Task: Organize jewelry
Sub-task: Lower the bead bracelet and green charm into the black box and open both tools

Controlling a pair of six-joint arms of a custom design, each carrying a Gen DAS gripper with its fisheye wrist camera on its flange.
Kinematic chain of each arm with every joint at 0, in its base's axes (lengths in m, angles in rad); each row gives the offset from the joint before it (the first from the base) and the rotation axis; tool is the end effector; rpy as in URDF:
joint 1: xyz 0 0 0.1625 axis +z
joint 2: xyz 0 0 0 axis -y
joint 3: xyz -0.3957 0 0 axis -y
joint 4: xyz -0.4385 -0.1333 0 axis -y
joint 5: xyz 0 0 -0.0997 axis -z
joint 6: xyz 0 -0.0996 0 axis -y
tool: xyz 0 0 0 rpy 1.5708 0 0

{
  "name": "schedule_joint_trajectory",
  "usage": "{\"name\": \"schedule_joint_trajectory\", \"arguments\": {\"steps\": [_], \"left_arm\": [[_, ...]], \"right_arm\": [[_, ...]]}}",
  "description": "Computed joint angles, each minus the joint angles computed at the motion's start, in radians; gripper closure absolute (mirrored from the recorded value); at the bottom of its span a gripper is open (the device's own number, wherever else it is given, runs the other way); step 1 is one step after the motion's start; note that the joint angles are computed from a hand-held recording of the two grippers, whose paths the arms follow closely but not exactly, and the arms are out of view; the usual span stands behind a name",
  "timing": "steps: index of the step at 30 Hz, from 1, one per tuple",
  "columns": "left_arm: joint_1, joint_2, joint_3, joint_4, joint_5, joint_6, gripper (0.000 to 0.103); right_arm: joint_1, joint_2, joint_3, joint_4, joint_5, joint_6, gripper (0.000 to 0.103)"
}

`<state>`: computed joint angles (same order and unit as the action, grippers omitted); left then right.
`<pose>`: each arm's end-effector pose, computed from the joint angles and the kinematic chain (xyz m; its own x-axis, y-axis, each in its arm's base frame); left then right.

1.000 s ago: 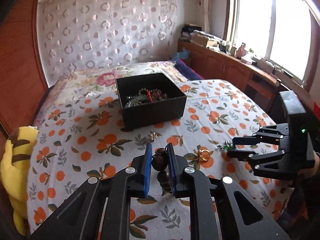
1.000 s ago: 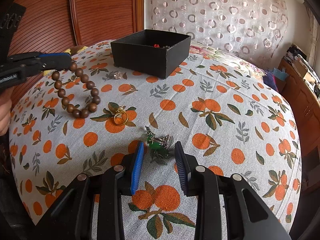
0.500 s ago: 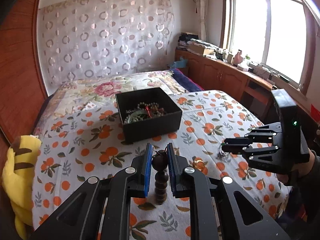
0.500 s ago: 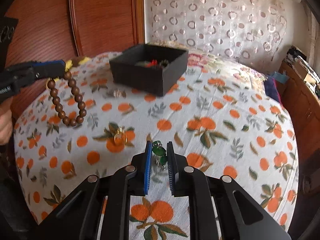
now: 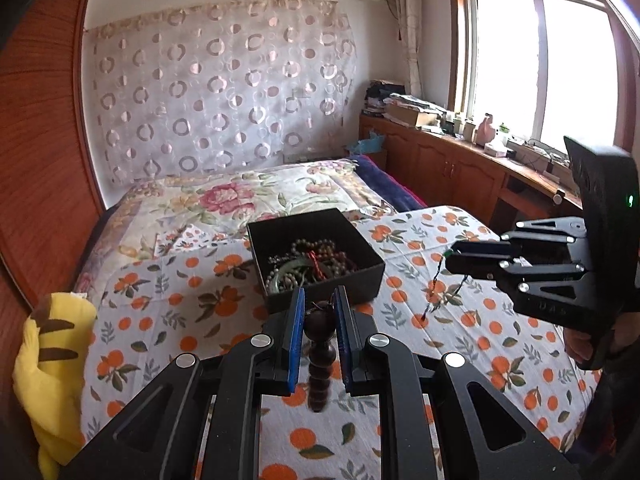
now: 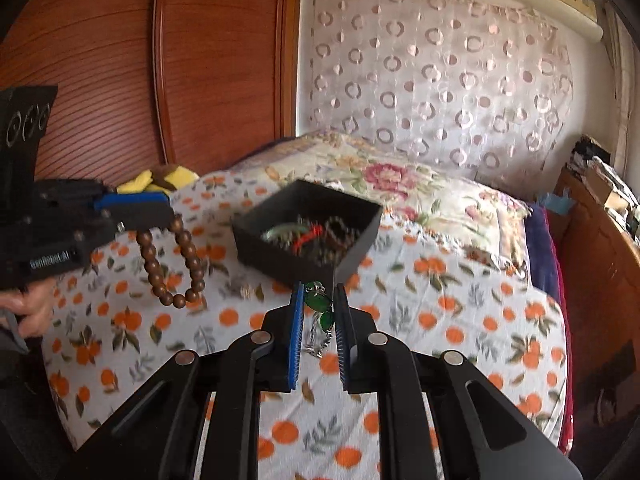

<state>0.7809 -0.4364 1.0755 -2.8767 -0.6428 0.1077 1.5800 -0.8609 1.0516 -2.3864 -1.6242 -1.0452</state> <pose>-0.4366 -0.7326 0.0829 -0.7091 0.1363 -0.6918 0.6381 0.5416 -0.5473 0.1356 -0.8263 0.3572 -0.4947 -0.6905 0.5278 -0.8677 0.4260 -0.2561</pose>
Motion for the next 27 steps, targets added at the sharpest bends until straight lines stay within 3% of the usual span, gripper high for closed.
{"name": "schedule_joint_trajectory", "arguments": {"steps": [10,27], "left_arm": [[0.008,0.034,-0.085,0.007,0.002,0.042,0.089],[0.025,0.098,-0.253,0.049,0.011,0.101,0.089]], "right_arm": [[0.037,0.109,-0.158,0.033,-0.008,0.007,0.087],[0.071,0.398,-0.621,0.232,-0.036,0.078,0.086]]}}
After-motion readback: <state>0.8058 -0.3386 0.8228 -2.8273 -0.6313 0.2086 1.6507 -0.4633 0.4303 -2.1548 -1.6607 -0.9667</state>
